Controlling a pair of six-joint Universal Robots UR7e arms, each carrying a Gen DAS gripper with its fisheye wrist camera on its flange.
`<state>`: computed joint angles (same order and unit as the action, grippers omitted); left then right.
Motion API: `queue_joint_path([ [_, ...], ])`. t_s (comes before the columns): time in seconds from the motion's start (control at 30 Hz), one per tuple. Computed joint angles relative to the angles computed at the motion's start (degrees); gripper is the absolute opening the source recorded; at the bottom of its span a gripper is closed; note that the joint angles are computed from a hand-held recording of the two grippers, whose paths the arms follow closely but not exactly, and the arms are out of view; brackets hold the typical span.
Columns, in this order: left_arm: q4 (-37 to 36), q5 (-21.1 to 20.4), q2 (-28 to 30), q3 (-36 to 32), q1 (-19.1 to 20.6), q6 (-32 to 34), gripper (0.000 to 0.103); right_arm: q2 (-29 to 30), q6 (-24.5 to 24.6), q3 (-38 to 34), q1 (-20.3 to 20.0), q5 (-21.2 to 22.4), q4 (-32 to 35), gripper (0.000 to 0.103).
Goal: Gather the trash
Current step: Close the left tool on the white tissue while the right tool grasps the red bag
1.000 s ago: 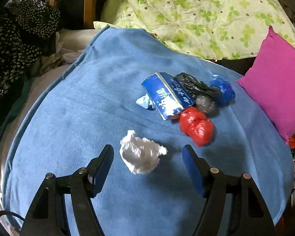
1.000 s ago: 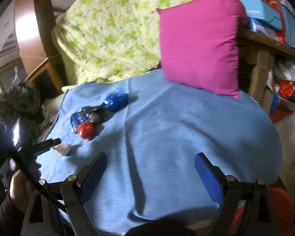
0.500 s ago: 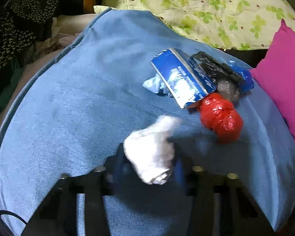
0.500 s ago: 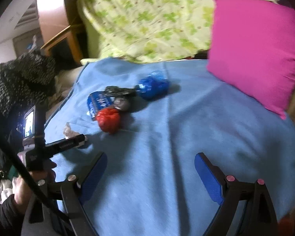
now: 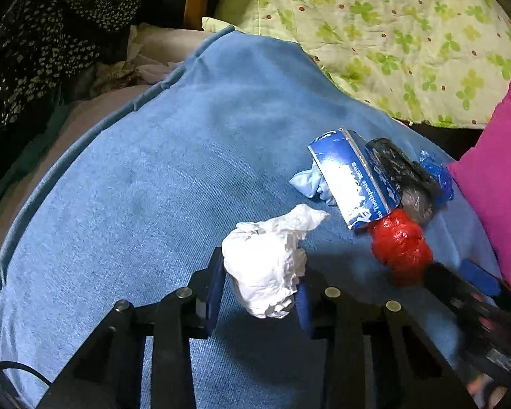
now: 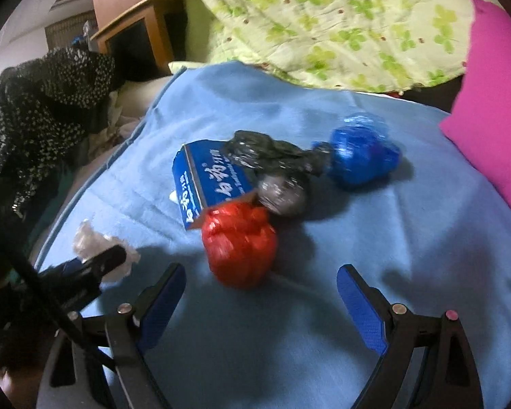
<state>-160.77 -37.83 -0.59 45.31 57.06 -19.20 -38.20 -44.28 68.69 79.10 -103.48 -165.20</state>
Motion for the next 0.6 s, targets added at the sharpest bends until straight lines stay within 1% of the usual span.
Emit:
queue_joint_path([
  [0.07, 0.19, -0.39, 0.25, -0.57, 0.03, 0.26, 0.038, 2.01, 0.15, -2.75, 0.49, -1.25, 1.14, 0.092],
  [0.2, 1.09, -1.04, 0.66, -1.36, 0.07, 0.48, 0.038, 4.63, 0.07, -6.44, 0.81, -1.93, 3.62, 0.09],
  [0.27, 1.49, -1.09, 0.99, -1.91, 0.04, 0.62, 0.039, 5.87, -0.2, -7.93, 0.92, -3.06, 4.22, 0.074],
  [0.3, 1.6, -1.05, 1.04, -1.94, 0.01, 0.61, 0.039, 6.07, 0.07, -8.4, 0.84, -3.03, 5.34, 0.052],
  [0.43, 1.9, -1.03, 1.28, -2.24, -0.01, 0.72, 0.038, 5.5, -1.46, -6.74, 0.89, -2.82, 3.26, 0.051],
  [0.5, 1.7, -0.92, 1.57, -2.54, -0.12, 1.42, 0.039, 4.45, -2.61, -4.59, 0.86, -2.86, 1.4, 0.051],
  [0.6, 1.59, -0.86, 1.93, -2.84, -0.29, 2.41, 0.039, 2.23, -2.66, -1.09, 0.4, -2.36, -0.08, 0.05],
])
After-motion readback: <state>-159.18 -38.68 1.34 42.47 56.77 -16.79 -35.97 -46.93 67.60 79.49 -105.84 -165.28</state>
